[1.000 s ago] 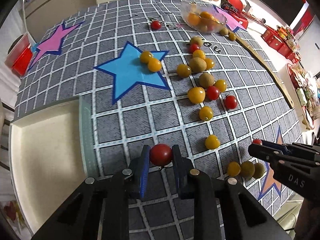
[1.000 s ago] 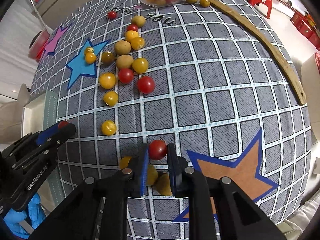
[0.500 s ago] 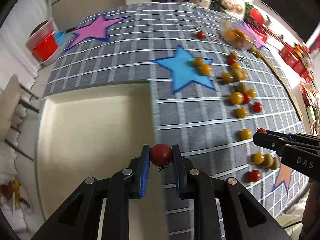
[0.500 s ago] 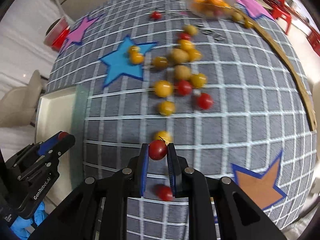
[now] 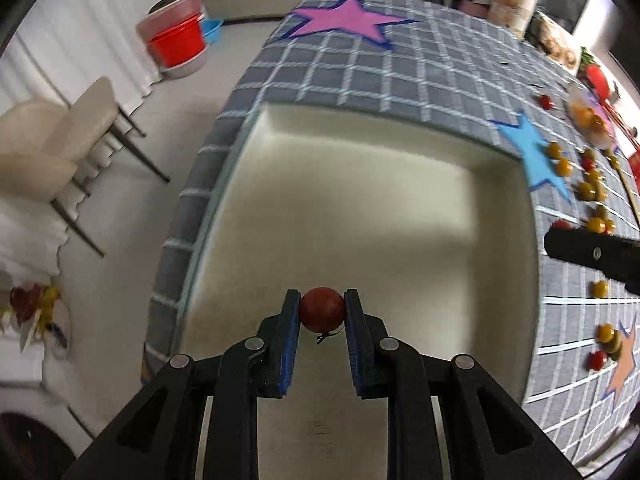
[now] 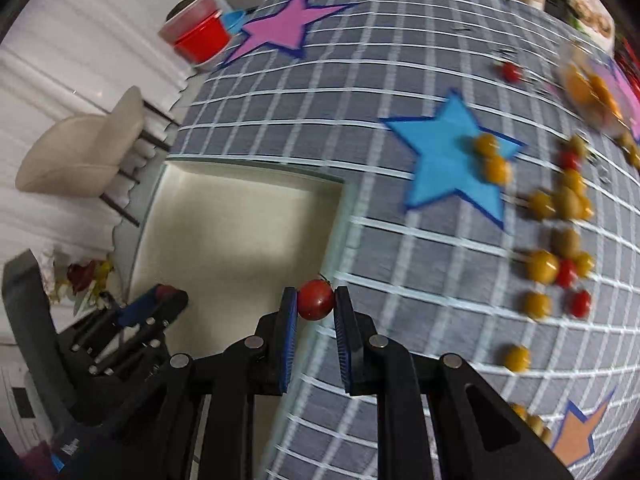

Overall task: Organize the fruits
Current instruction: 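Carry both held red tomatoes over the white tray, then open both tools to drop the red tomatoes into the tray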

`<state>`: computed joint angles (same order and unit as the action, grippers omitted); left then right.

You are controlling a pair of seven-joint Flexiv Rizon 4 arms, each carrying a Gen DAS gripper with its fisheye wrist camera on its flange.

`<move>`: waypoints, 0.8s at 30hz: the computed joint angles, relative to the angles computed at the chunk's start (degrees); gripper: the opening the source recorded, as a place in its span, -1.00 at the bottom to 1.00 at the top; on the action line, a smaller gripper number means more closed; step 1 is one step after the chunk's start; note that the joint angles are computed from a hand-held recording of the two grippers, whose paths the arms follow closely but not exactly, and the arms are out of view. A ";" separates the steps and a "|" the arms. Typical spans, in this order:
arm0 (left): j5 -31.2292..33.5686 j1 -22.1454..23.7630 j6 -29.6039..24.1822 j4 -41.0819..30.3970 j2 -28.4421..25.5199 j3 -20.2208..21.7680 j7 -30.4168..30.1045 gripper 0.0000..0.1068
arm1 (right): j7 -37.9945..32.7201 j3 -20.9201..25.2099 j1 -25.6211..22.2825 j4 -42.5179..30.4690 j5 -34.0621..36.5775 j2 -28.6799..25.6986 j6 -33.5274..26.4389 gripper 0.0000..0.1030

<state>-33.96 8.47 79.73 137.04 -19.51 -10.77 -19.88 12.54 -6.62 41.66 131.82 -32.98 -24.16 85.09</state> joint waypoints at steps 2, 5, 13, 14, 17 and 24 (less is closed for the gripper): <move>0.81 -0.08 0.38 -0.66 -1.14 1.07 -0.83 -0.57 | -2.57 2.85 -2.57 -2.79 1.69 -2.44 0.05 -0.62; 0.23 1.85 1.23 -0.67 -2.02 -0.45 -0.45 -0.57 | -6.10 5.55 -4.52 -6.35 4.24 -5.23 -1.39 -0.62; -0.41 6.22 5.48 1.11 -2.51 -6.18 1.59 -0.57 | -12.29 7.98 -5.71 -12.21 8.07 -9.26 -5.88 -0.60; -0.47 6.95 5.80 1.42 -2.42 -7.01 1.72 -0.57 | -12.82 8.35 -5.96 -12.70 8.61 -9.59 -6.31 -0.60; -0.51 9.75 6.93 2.73 -2.02 -10.00 3.05 -0.56 | -14.02 8.94 -6.36 -12.88 9.98 -9.97 -6.60 -0.60; 1.97 16.97 10.79 4.79 -2.40 -17.34 2.93 0.40 | -14.00 7.53 -4.91 -13.03 10.07 -10.01 -6.54 -0.59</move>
